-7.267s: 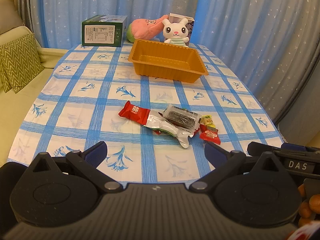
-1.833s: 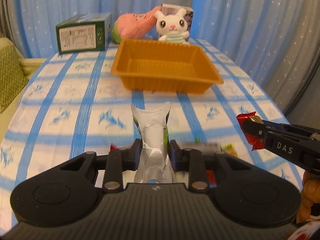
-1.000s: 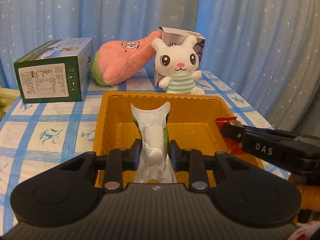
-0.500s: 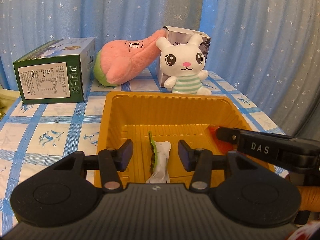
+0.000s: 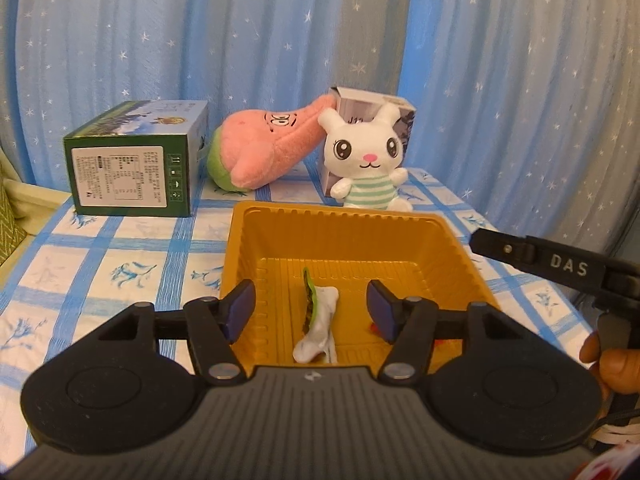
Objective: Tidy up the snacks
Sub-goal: 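Open both tools to drop the snacks into the orange tray, then grasp the brown chocolate with the left tool while the right tool grasps the yellow candy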
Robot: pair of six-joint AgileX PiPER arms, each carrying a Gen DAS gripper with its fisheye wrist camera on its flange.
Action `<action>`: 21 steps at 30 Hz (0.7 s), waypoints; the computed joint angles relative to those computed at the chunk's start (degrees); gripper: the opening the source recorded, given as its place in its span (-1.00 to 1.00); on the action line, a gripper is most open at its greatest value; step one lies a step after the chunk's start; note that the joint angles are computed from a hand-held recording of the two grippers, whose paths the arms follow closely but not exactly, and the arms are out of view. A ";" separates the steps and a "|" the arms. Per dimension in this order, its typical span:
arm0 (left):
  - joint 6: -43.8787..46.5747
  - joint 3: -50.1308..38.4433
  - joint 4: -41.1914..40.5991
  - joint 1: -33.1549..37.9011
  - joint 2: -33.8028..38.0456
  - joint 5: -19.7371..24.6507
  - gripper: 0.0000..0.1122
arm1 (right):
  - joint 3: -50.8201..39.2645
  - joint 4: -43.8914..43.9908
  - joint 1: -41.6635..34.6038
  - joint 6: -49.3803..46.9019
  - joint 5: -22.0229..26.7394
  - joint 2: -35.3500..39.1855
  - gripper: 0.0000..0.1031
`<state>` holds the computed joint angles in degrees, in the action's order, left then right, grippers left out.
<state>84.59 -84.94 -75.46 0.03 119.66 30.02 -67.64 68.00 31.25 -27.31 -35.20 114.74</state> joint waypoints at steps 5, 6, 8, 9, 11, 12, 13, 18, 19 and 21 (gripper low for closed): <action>6.22 12.26 -5.71 3.10 -8.66 1.85 0.08 | 8.36 4.55 6.50 -0.47 -6.05 -6.52 0.10; 7.31 15.06 -6.46 3.88 -10.63 2.23 0.08 | 9.86 5.92 8.12 -0.99 -7.42 -7.78 0.11; 9.16 20.38 -7.62 5.65 -14.34 3.43 0.09 | 12.84 8.96 11.84 -1.90 -10.46 -10.24 0.13; 10.05 23.21 -8.01 6.79 -16.29 4.15 0.10 | 14.16 10.63 13.81 -2.20 -11.94 -11.35 0.14; 11.32 28.24 -8.37 9.08 -19.85 5.49 0.11 | 16.59 13.98 17.99 -2.35 -14.58 -13.33 0.15; 12.09 30.72 -8.44 10.31 -21.69 6.05 0.11 | 17.69 15.64 20.03 -2.36 -15.59 -14.20 0.16; 12.65 33.02 -8.41 11.57 -23.45 6.53 0.11 | 18.52 17.45 22.08 -2.51 -16.52 -14.86 0.17; 14.12 42.58 -5.77 18.09 -30.52 10.04 0.12 | 21.05 25.50 32.57 -1.83 -20.92 -16.03 0.18; 14.89 44.05 -5.13 19.21 -31.57 10.53 0.12 | 21.22 27.13 34.62 -1.55 -21.91 -15.94 0.18; 16.28 46.54 -4.10 20.99 -33.20 11.00 0.12 | 21.43 30.19 38.48 -0.69 -23.87 -15.38 0.18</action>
